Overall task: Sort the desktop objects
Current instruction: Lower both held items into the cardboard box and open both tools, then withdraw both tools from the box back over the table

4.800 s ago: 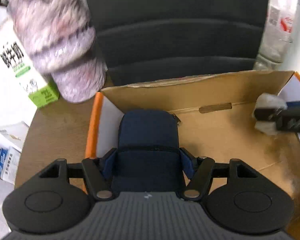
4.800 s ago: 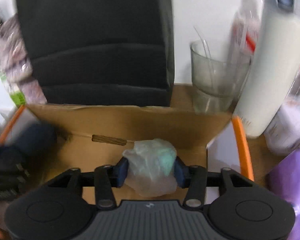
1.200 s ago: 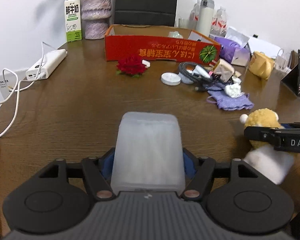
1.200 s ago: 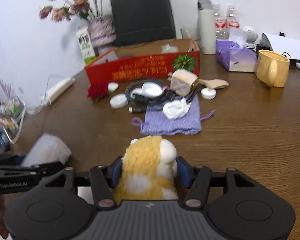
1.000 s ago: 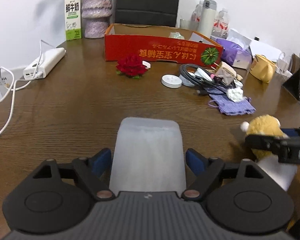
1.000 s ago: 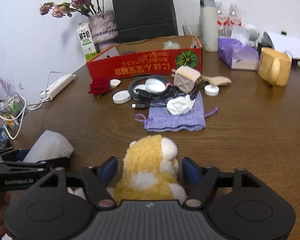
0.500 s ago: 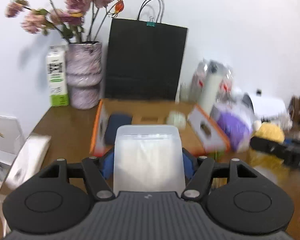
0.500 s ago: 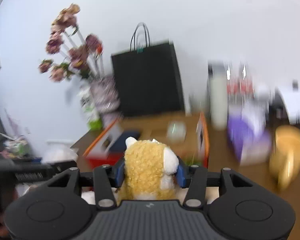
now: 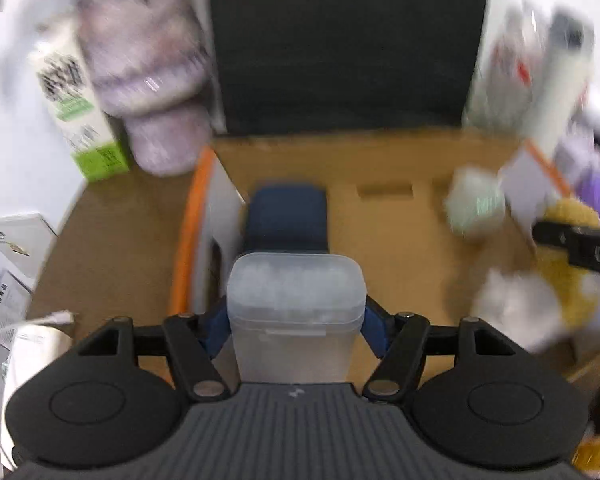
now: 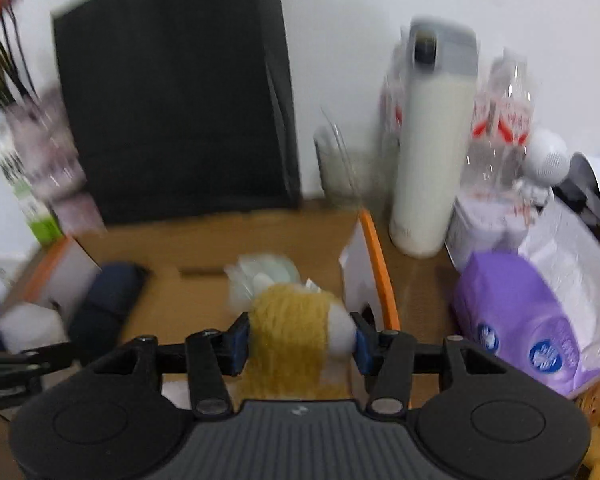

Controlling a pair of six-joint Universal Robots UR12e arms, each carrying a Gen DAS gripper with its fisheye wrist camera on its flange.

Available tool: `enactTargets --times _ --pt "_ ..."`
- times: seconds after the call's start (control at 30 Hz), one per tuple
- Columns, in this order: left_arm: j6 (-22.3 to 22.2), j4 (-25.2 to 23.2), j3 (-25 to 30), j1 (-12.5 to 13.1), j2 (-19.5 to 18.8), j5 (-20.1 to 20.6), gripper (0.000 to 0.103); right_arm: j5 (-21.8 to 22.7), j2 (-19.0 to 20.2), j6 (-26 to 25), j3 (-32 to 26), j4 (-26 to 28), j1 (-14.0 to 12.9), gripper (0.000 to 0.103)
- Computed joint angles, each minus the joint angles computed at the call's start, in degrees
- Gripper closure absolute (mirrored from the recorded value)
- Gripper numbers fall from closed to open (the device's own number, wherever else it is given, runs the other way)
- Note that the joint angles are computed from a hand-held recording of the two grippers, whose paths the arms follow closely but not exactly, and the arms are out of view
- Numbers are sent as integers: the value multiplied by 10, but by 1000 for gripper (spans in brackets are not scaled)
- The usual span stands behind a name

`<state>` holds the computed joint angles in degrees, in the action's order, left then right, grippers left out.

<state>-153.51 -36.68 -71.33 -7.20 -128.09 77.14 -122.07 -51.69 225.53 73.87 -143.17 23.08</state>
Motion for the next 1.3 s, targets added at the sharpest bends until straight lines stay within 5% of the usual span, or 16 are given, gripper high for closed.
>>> enactTargets --times 0.17,0.33,0.53,0.73,0.93,1.13,1.23,1.3 --pt "13 -37 5 -5 -2 31 36 4 1 -25 -5 37 5 50" --pt "9 -133 45 0 -6 18 35 8 -12 -61 2 36 6 34" --pt "-1 -102 24 15 28 -19 22 -14 -41 -38 9 24 14 22" --pt "-16 -92 -14 27 61 -29 17 -5 -53 -34 17 30 30 21" --pt "-22 23 -167 66 129 -113 3 16 -70 -9 87 -70 64 15" --pt "14 163 -349 128 194 -212 0 -21 -72 29 162 -167 127 15" --pt "70 196 -395 137 208 -192 0 -36 -68 50 179 -175 154 12" --pt "60 237 -421 142 214 -183 0 -54 -64 69 184 -172 169 12"
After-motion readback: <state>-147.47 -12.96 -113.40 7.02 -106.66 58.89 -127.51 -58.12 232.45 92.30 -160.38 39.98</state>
